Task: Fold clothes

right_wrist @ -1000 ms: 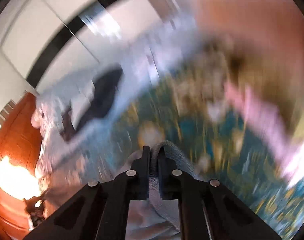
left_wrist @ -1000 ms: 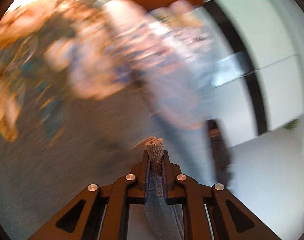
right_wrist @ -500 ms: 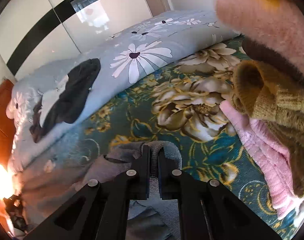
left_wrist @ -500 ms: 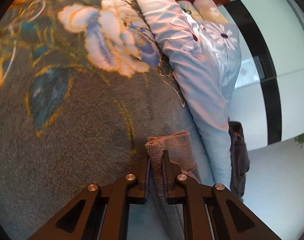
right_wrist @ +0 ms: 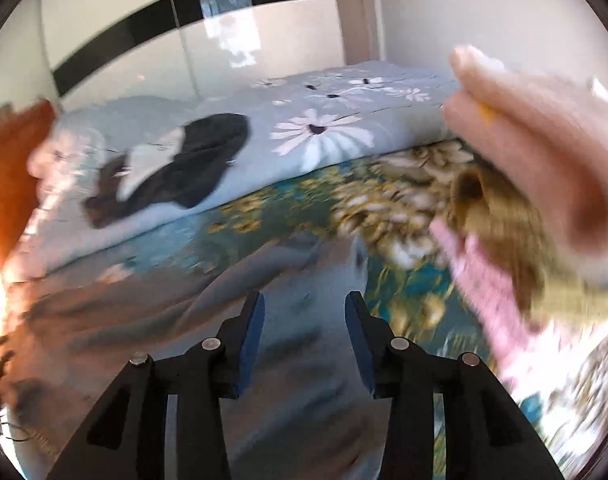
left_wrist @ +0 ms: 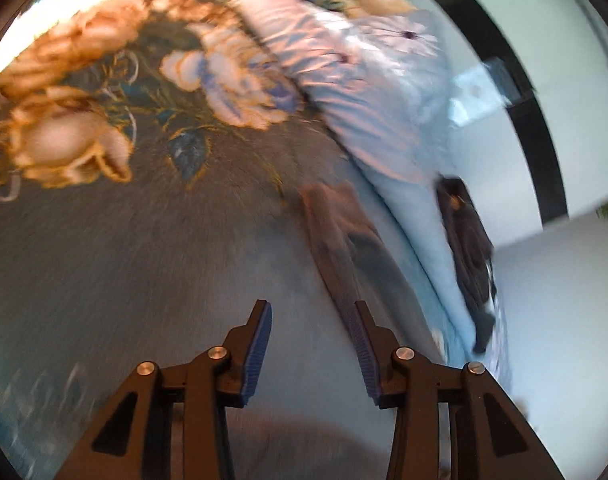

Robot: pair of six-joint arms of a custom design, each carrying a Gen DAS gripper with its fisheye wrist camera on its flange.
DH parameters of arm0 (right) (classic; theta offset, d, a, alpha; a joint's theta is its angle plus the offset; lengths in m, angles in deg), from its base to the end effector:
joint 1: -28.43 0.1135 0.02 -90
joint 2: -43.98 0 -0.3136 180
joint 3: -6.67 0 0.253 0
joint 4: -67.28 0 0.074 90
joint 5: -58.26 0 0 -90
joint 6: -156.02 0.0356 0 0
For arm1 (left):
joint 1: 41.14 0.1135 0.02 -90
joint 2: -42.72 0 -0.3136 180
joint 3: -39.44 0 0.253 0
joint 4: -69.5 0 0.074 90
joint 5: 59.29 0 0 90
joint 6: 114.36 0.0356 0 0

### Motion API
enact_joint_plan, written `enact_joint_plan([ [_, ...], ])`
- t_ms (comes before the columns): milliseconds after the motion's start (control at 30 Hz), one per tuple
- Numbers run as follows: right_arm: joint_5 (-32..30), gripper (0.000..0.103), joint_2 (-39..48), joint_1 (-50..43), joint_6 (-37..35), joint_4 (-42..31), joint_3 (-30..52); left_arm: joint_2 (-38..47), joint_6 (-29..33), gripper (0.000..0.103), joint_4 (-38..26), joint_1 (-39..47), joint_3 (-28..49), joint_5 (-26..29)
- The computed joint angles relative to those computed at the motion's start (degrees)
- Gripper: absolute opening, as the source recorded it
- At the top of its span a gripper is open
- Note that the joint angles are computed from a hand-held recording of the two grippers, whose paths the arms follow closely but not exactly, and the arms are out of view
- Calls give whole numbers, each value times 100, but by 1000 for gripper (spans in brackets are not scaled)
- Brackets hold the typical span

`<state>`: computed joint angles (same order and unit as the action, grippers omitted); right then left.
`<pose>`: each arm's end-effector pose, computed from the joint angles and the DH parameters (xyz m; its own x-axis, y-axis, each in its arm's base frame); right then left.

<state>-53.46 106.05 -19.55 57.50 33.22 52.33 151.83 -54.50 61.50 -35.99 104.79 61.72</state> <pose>0.1329 -0.1278 0.2365 -0.5895 0.4486 -0.6717 0.4501 0.8730 0.1880 0.3702 0.0150 0.1527 -0.7973 -0.5040 -0.3321 -0.1847 0.7276 -0.6607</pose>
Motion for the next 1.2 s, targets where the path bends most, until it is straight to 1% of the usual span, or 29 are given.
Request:
enact_joint_plan([
  [67, -676, 44, -339, -975, -542, -638, -209, -421, 347, 49, 104, -88, -487, -273],
  [133, -1317, 44, -359, -2266, -1408, -1358, -326, -823, 592, 49, 127, -195, -917, -732],
  [200, -1629, 44, 167, -3394, -2104, -1731, -408, -1213, 753, 49, 120, -327, -1333, -1266],
  [233, -1712, 44, 505, -3762, -2319, -1802, -432, -1353, 744, 49, 93, -367, -1495, -1486],
  [267, -1781, 44, 853, -4029, -2458, -1826, -446, -1482, 690, 49, 62, -378, -1642, -1627],
  [367, -2209, 44, 1712, -4498, -2742, -2044, -444, -1753, 602, 49, 100, -286, -2045, -1746],
  [400, -2278, 44, 1823, -4504, -2727, -2059, -456, -1857, 584, 49, 56, -262, -2148, -1844],
  [467, -2299, 44, 1608, -4157, -2319, -1894, -537, -2052, 591, 49, 29, -164, -2357, -1894],
  [533, -2194, 44, 1384, -3551, -1618, -1546, -608, -2163, 616, 50, 15, 2, -2513, -1749],
  [567, -2044, 46, 1306, -3327, -1296, -1377, -647, -2144, 593, 49, 9, 92, -2552, -1644],
  [667, -1586, 46, 1331, -2827, -229, -735, -828, -2159, 550, 50, 24, 238, -2676, -1465],
  [733, -1432, 29, 1248, -2608, 88, -521, -906, -2071, 522, 50, 28, 253, -2682, -1341],
  [767, -1409, 13, 1198, -2563, 79, -500, -925, -2015, 504, 50, 79, 216, -2695, -1365],
  [800, -1407, 7, 1166, -2551, 23, -507, -935, -1961, 477, 50, 150, 167, -2719, -1371],
  [867, -1776, 5, 1227, -3099, -626, -845, -870, -1773, 406, 50, 286, 143, -2753, -1265],
  [900, -2028, 5, 1313, -3546, -1132, -1129, -797, -1673, 368, 50, 370, 148, -2773, -1202],
  [933, -2242, 4, 1437, -4173, -1838, -1526, -677, -1623, 333, 50, 499, 136, -2817, -1210],
  [1000, -2381, 4, 1760, -4970, -2832, -1988, -492, -1557, 285, 50, 731, 77, -2875, -1272],
  [1033, -2381, 4, 1991, -5169, -3130, -2087, -425, -1534, 256, 50, 791, 23, -2861, -1325],
  [1100, -2381, 4, 2446, -5366, -3411, -2140, -379, -1496, 177, 49, 938, -54, -2861, -1357],
  [1200, -2419, 4, 2766, -5464, -3628, -2103, -450, -1295, -12, 40, 1402, 25, -2963, -1118],
])
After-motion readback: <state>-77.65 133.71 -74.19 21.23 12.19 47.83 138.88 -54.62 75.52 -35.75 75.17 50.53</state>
